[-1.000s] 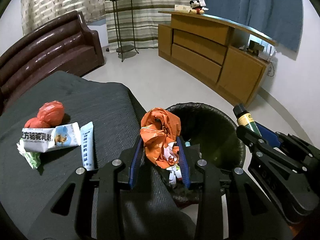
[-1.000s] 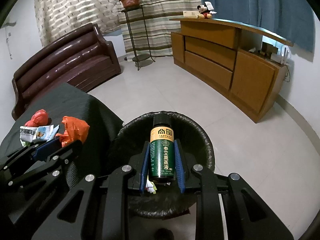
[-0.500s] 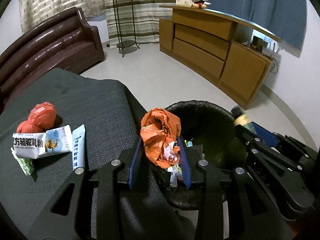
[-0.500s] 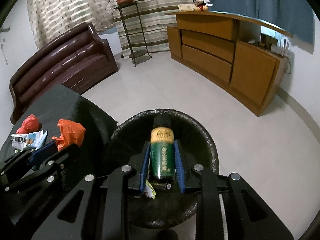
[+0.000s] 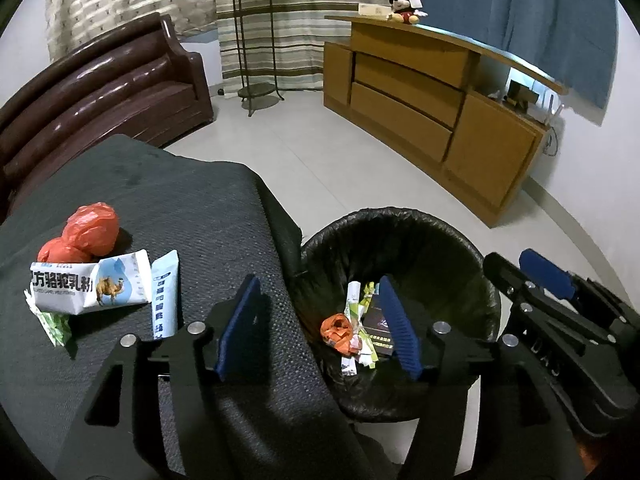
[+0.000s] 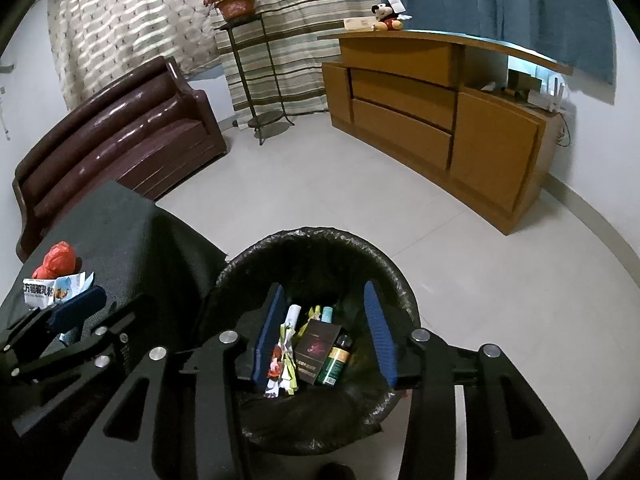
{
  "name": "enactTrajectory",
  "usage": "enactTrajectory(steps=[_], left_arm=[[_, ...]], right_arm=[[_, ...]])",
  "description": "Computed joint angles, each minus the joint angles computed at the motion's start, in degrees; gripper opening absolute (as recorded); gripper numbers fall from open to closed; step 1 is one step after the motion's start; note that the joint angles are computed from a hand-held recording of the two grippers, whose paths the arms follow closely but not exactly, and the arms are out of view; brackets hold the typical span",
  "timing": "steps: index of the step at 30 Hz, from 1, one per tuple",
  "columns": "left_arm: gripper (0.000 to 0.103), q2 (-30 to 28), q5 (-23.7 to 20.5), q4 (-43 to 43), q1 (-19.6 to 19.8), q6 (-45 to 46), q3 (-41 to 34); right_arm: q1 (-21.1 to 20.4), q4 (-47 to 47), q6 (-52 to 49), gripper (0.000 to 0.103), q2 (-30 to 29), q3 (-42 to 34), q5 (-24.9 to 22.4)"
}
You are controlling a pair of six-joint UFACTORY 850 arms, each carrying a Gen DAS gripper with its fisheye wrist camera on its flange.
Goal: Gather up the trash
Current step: 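Move both grippers back to the pile, right gripper toward the light-blue tube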
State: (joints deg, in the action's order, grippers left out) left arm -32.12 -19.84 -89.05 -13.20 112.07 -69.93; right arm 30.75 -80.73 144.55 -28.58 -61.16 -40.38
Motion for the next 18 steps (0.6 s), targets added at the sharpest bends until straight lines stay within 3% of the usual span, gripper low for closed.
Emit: enactTrajectory(steps=[4,18], left_arm=[[0.065,0.67,-1.1,0.16,1.14,-0.47,0.46],[0.07,2.54,-2.7,2.55,9.79,-3.09,1.09]], right_arm=[[0.32,0.32,-0.2,0.052,-0.21,-0.46,0.13],[2.23,0.0,-5.72,0.055,-3.85,-7.79,2.66]])
